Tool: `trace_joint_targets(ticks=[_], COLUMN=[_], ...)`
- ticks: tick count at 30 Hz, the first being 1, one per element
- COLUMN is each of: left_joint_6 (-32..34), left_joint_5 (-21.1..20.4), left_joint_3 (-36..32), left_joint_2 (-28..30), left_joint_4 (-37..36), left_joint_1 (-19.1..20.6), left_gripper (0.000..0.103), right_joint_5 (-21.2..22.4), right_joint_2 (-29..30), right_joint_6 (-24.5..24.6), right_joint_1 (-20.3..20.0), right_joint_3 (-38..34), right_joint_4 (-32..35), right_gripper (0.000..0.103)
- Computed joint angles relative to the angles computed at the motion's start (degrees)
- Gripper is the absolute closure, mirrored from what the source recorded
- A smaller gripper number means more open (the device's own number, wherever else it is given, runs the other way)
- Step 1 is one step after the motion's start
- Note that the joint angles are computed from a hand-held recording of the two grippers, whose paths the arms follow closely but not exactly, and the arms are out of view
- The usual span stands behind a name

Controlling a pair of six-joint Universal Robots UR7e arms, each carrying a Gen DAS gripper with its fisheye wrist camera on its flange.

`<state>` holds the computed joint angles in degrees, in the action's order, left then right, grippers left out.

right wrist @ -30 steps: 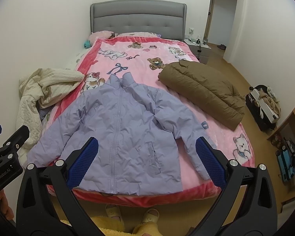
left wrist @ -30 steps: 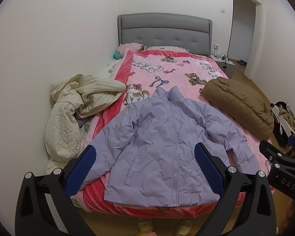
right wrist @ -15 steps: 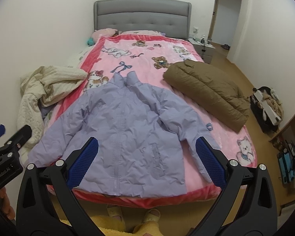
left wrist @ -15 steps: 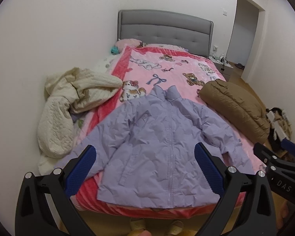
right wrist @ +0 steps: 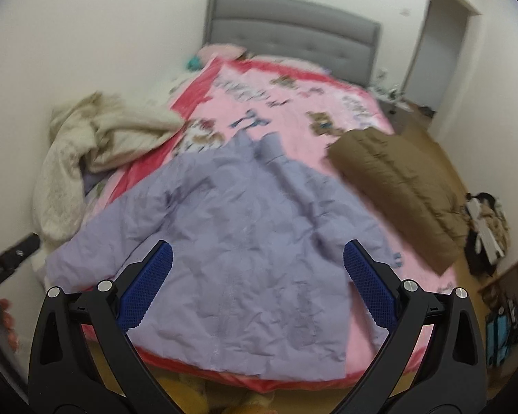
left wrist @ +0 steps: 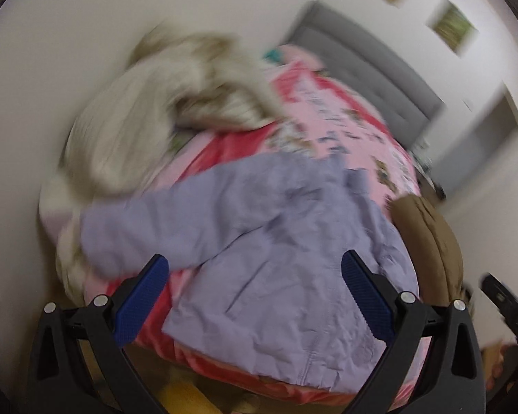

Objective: Fold large clothes
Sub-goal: 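Grasp the lavender jacket's sleeve cuff with the left gripper and lift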

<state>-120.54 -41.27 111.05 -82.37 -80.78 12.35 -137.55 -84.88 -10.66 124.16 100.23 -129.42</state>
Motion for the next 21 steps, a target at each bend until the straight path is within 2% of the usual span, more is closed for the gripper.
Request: trace_joint_targets(ticks=[3, 5, 7, 11, 15, 21], left_joint_6=[-9.87, -11.44, -11.61, -23.02, -27.83, -39.21], left_joint_5=[-1.48, -2.34, -3.27, -0.61, 1.58, 5.92], left_joint_3=[10.15, 18.03, 23.06, 33.07, 37.97, 40.55], left_joint_2=[-6.88, -12.19, -15.13, -20.99, -22.71, -22.46], left_joint_4=[-3.71, -10.46, -16.18, -21.04, -24.88, -20.38], left_joint_1=[0.70, 2.32, 3.60, 4.15, 5.47, 6.80], left_gripper=[0.005, 0.005, 0.005, 0.005, 0.005, 0.005], right_joint_5=[4.06, 3.86, 4.33, 6.33, 7.45, 9.58], right_joint_2=[1.84, 3.12, 4.00, 5.72, 6.14, 7.47], right_joint_6=[1.46, 0.11, -1.34, -2.81, -5.09, -6.84], right_joint_1=[-0.29, -0.25, -0.48, -1.72, -3.31, -6.11], right_joint_3=[0.31, 1.28, 2.46, 3.56, 5.23, 6.71], right_joint_4=[1.44, 0.76, 0.03, 2.91, 3.69, 3.52], right_gripper=[0.008, 0.008, 0.008, 0.008, 0.008, 0.008])
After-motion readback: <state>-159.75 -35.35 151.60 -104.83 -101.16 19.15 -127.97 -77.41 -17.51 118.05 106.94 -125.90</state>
